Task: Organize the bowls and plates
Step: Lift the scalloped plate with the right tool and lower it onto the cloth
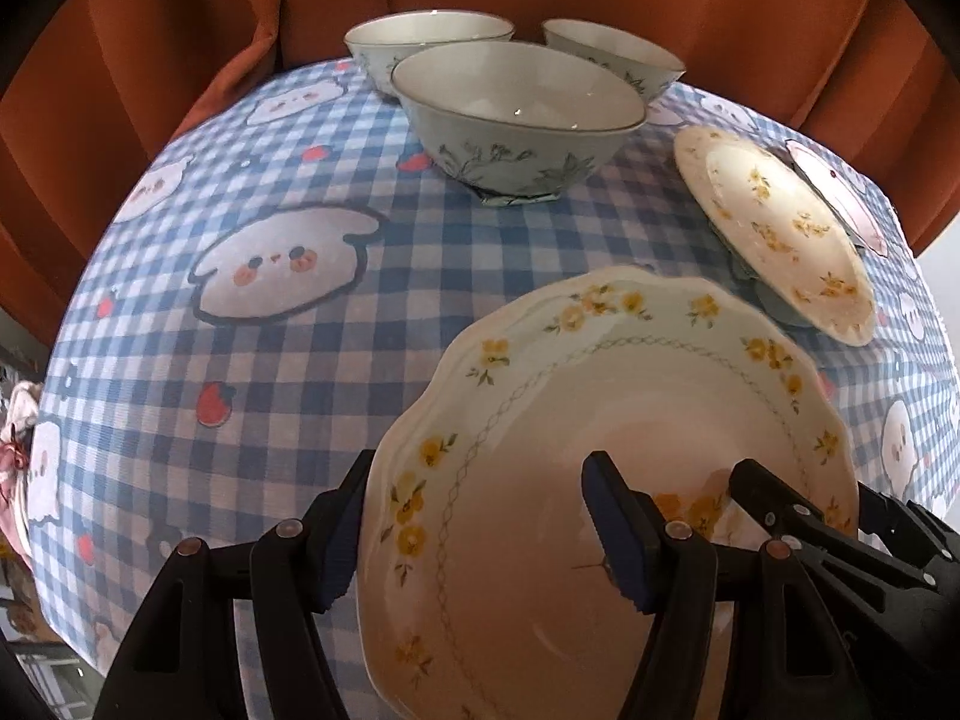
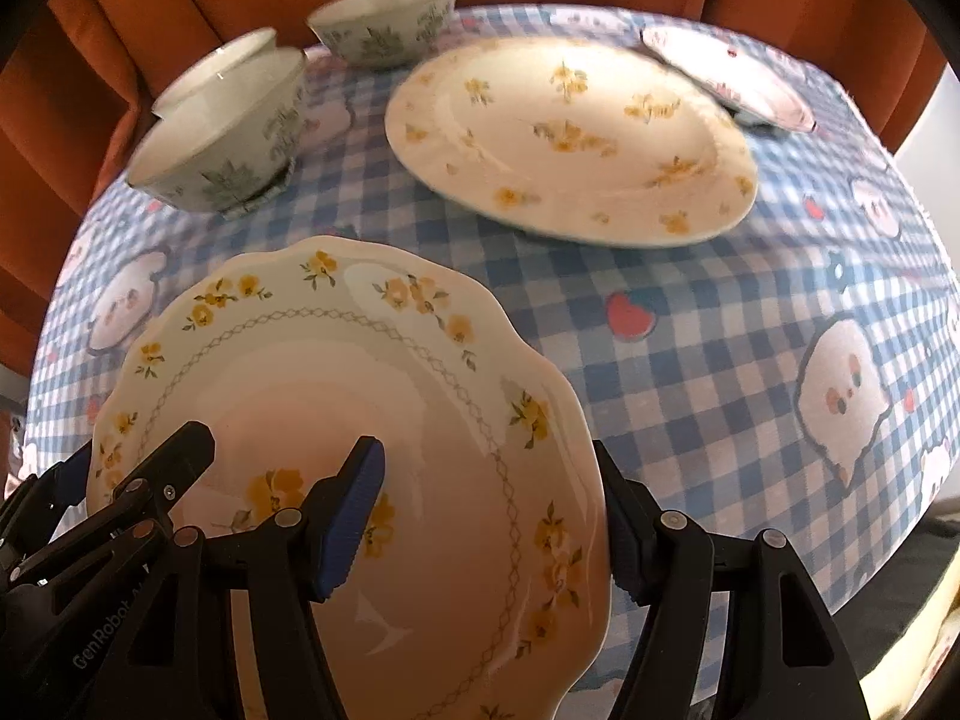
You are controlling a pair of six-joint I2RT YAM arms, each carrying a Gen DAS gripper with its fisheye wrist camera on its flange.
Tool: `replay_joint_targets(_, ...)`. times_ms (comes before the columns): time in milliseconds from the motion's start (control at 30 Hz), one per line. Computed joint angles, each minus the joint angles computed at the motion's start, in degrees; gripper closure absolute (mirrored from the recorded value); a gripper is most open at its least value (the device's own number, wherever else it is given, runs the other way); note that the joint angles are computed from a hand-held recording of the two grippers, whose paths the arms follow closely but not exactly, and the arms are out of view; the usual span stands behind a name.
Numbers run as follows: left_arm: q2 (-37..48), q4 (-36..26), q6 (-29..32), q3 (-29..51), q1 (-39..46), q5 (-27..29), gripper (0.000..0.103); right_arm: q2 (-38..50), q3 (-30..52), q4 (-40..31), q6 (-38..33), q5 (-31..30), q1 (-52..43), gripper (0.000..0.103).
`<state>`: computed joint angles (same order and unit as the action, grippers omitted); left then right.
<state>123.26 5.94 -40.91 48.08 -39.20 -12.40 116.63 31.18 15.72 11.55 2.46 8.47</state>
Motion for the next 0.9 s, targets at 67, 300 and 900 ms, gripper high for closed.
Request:
replay_joint_targets(67, 1.13, -1.77, -0.31, 1.6, -0.65, -2.12, 0.036, 0.3, 0.37, 0.19, -0.05, 0.91, 0.69, 0.032)
replay_joint_targets(300, 2.31, -3.21, -1.47, 2.97, -1.49, -4.42, 0.034, 1.01, 1.15, 0.38, -0.67, 1.23, 1.19, 0.032)
replay_joint_targets(900, -6.37, -6.77, -4.49, -0.64, -2.44, -2.41, 0.024, -10.27, -3.71, -4.31, -5.18, -2.11, -1.69, 0.022)
